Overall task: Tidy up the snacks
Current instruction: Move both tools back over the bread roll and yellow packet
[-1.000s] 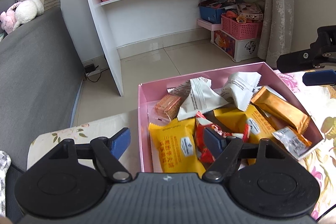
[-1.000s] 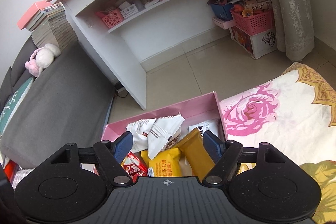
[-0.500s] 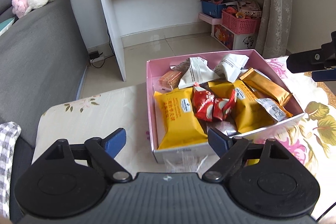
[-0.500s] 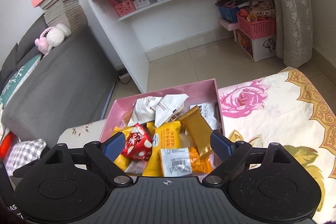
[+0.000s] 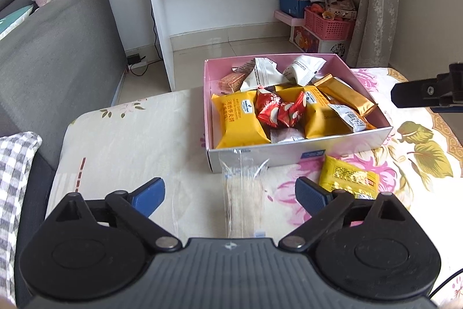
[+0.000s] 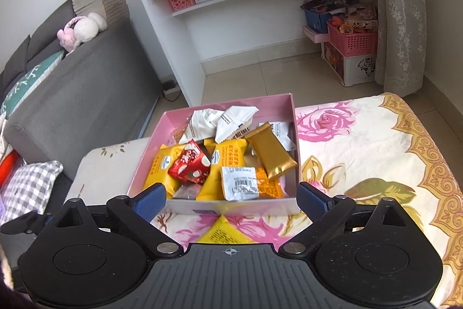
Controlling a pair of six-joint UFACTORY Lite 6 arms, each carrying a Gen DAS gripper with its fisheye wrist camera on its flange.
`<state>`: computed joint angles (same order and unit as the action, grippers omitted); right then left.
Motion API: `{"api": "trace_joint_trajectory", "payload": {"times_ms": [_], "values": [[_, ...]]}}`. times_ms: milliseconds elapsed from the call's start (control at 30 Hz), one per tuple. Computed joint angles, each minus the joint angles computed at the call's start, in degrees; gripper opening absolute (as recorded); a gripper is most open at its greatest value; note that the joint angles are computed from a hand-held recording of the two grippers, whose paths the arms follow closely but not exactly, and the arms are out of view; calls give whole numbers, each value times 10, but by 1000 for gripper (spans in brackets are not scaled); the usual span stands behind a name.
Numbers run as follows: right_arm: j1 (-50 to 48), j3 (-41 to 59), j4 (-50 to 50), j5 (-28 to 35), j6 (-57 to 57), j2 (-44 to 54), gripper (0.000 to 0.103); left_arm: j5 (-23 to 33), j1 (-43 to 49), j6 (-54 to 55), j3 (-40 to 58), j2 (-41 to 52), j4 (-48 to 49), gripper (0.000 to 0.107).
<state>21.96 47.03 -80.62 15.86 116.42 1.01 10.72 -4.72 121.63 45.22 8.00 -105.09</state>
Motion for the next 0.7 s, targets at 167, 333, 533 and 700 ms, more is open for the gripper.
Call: {"api": "trace_joint_trajectory", "payload": {"times_ms": [167,333,533,700], "values": [[30,-13,87,43,-93,-13,98,11,13,-17,-49,-43,16,103],[42,-57,59,35,-54,-38,99,14,22,-30,-74,-53,29,103],[62,-104,-14,40,23,-38,100,30,43,77,-112,-55,-53,103],[84,-126,-74,36,66,-2,100,45,49,232,-136,-35,-186,103]]}}
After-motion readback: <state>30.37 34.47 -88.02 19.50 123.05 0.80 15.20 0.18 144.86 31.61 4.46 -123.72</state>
